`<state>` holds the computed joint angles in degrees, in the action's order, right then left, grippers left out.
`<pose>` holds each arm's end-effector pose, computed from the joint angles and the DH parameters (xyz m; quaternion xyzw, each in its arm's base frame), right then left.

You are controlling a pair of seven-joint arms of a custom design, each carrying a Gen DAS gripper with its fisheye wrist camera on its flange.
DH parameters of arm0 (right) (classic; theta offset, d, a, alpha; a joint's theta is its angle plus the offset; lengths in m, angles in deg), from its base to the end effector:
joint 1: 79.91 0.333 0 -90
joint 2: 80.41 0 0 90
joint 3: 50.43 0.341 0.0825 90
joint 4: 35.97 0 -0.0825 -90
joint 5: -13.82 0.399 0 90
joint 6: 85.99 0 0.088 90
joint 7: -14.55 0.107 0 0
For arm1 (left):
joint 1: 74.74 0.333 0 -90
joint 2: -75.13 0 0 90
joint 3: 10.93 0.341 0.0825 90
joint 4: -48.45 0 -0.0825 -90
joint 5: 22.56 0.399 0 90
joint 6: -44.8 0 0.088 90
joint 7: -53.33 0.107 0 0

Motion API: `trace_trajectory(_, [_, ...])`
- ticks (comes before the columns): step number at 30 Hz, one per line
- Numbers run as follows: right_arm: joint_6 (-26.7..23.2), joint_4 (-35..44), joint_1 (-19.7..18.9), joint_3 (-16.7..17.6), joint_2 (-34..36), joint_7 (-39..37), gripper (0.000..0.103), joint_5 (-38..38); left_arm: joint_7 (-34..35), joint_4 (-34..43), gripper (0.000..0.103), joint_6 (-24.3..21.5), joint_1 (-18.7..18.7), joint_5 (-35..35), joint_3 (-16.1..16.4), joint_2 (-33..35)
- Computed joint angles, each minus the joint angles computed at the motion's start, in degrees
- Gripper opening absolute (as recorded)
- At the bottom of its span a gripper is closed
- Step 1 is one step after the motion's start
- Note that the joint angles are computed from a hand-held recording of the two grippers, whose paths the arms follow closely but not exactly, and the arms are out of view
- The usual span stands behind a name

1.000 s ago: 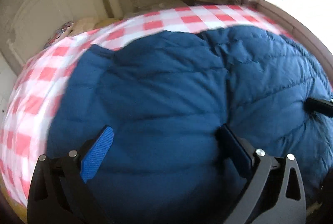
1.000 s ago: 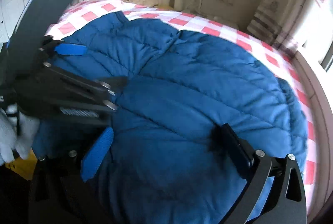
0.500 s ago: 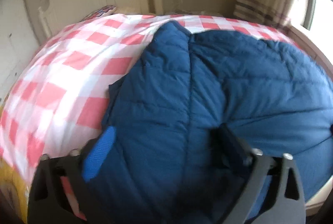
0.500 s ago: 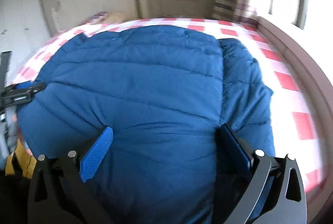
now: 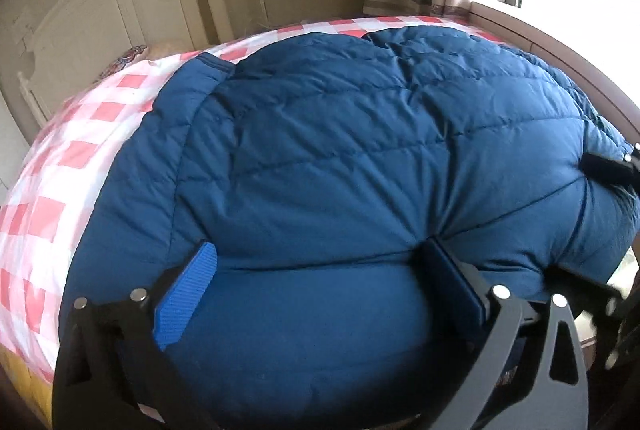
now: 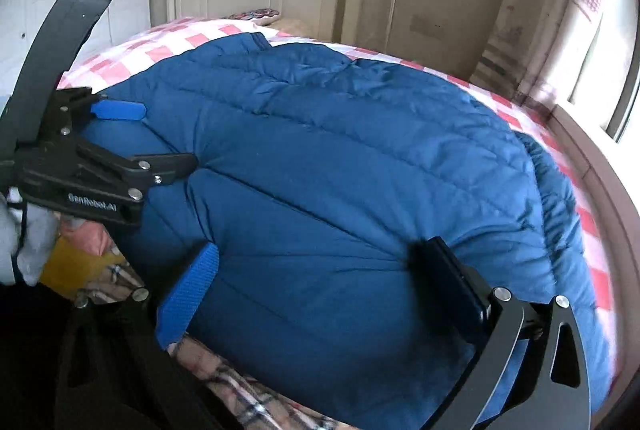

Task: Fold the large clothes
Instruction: 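Press the folded blue jacket flat with both grippers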

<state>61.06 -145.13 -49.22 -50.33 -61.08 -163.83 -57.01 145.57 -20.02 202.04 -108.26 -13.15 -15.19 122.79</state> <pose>0.5640 0.3532 0.3621 -0.6178 0.6705 -0.3371 0.2349 0.6726 -0.5007 0.3782 -0.3598 0.8635 -0.2967 0.1920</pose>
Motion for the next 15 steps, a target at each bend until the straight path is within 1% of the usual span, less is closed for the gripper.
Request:
trace_trajectory(2, [-2.1, -2.3, 0.6, -0.5, -2.2, 4.6, 0.094, -1.6, -0.1, -0.9, 0.101, 0.5, 0.1, 0.1, 0.1, -0.5])
trace_trajectory(4, [-7.0, -7.2, 1.4, 0.1, -6.7, 12.1, 0.094, -3.3, 0.7, -1.3, 0.101, 0.9, 0.7, -0.3, -0.6, -0.6])
trace_trajectory(5, [-8.4, -9.5, 0.9, 0.5, -8.6, 15.1, 0.094, -3.7, 0.8, -1.4, 0.101, 1.1, 0.7, -0.5, -0.7, -0.6])
trace_trajectory(6, [-8.3, -12.5, -0.2, 0.8, -10.6, 18.4, 0.095, -3.5, 0.8, -1.6, 0.101, 1.2, 0.7, -0.5, -0.5, -0.6])
trace_trajectory(7, [-5.6, -15.6, -1.8, 0.8, -12.2, 21.7, 0.095, -3.6, 0.7, -1.1, 0.101, 1.0, 0.6, -0.6, -0.4, -0.4])
trace_trajectory(8, [-1.3, -17.7, -3.4, 0.7, -13.0, 25.5, 0.096, -6.3, 0.6, -1.2, 0.101, 1.0, 0.4, -0.6, -0.3, -0.4])
trace_trajectory(9, [3.7, -19.3, -5.6, 0.8, -13.3, 32.4, 0.096, -12.9, 0.7, -1.2, 0.101, 0.9, 0.6, -0.8, -0.5, -0.4])
trace_trajectory(10, [5.6, -19.5, -5.8, 0.2, -13.1, 35.4, 0.096, -15.9, 0.8, -1.1, 0.101, 0.8, 0.6, -0.9, -0.6, -0.3])
trace_trajectory(11, [4.7, -19.1, -6.5, 1.3, -12.7, 34.3, 0.096, -14.9, 0.8, -1.0, 0.101, 0.7, 0.6, -1.0, -0.6, -0.3])
trace_trajectory(12, [2.9, -18.2, -6.8, 2.3, -12.1, 30.5, 0.098, -11.4, 0.7, -1.0, 0.101, 0.6, 0.5, -0.9, -0.5, -0.3])
trace_trajectory(13, [2.0, -17.8, -7.0, 2.9, -11.9, 29.1, 0.099, -9.9, 0.9, -0.6, 0.101, 0.3, 0.6, -1.0, -0.6, -0.1])
trace_trajectory(15, [2.6, -17.6, -7.6, 3.2, -11.8, 28.4, 0.099, -9.2, 1.4, -0.2, 0.101, -0.8, 1.2, -1.7, -1.3, -0.2])
